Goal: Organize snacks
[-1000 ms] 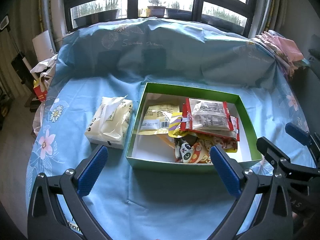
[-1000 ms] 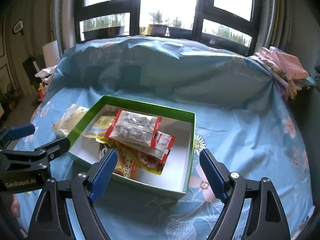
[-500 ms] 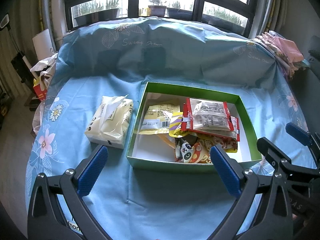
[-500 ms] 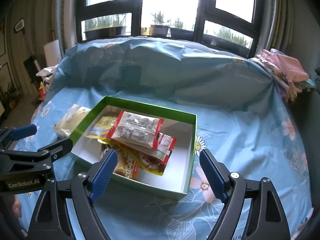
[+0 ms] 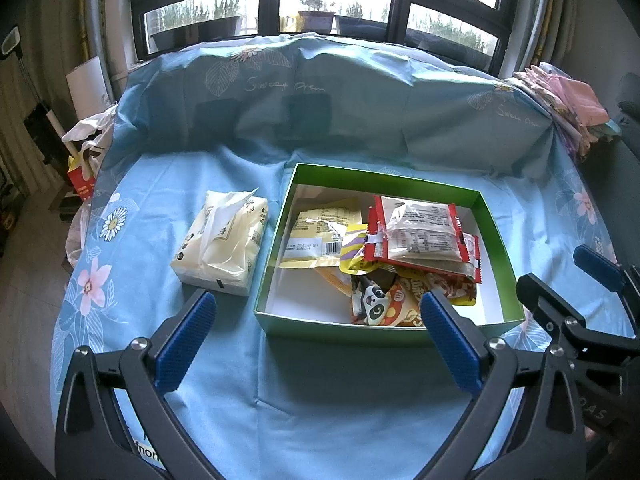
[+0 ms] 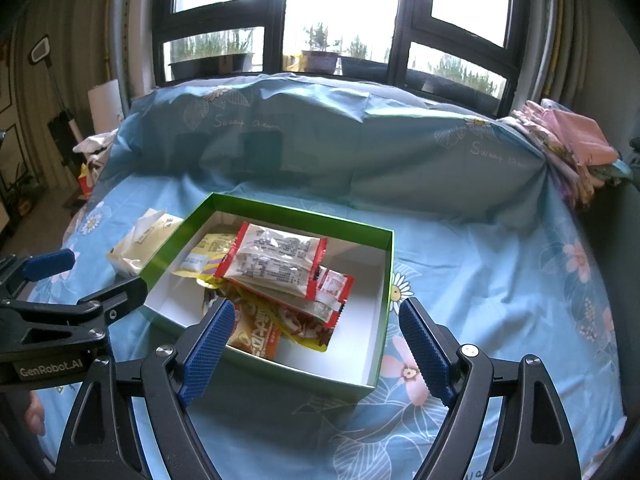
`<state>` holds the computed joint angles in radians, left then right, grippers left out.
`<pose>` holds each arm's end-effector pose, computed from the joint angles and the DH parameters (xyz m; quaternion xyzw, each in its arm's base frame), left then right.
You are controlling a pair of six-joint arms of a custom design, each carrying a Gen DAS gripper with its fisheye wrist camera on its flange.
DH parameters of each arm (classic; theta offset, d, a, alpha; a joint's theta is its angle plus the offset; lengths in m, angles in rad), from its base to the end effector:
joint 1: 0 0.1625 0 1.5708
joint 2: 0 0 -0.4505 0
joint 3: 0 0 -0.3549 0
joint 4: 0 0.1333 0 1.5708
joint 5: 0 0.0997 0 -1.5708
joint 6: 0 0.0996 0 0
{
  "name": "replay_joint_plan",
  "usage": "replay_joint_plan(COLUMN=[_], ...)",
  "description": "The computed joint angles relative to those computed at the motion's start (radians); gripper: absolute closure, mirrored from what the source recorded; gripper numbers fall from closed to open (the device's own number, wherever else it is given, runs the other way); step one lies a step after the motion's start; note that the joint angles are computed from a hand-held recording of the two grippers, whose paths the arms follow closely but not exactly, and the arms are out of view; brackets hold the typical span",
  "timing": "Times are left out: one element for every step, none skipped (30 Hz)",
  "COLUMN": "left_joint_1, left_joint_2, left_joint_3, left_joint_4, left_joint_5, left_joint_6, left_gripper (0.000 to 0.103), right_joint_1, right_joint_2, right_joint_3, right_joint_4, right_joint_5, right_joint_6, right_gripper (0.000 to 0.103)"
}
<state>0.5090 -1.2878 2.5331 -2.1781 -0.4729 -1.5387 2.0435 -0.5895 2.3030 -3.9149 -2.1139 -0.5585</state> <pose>-0.1471 -0.3363 0.1630 -0.0323 0.8258 -0.4059 0.3902 0.2799 -0.3677 0.0516 0.3792 -0.8378 0.2875 0.2676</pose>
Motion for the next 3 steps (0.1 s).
replay_joint_plan(left_joint_1=[0.002, 0.002, 0.005], left_joint_2=[-0.001, -0.001, -0.005], left_joint_3=[0.000, 0.000, -0.001], left_joint_4=[-0.005, -0.005, -0.004], left_joint_5=[-0.002, -0.004, -0.004], left_joint_6=[0.004, 0.001, 0.004], left_gripper=[0.000, 0.000, 0.000], right_joint_1=[0.000, 0.002, 0.003], right_joint_2=[0.000, 0.000, -0.001], right_joint_3=[0.000, 0.000, 0.000], right_joint_4=[0.000, 0.000, 0.001], right_joint_5=[0.000, 0.000, -0.001], right_joint_6=[0.000, 0.002, 0.002], right_gripper=[0.019, 0.019, 0.019])
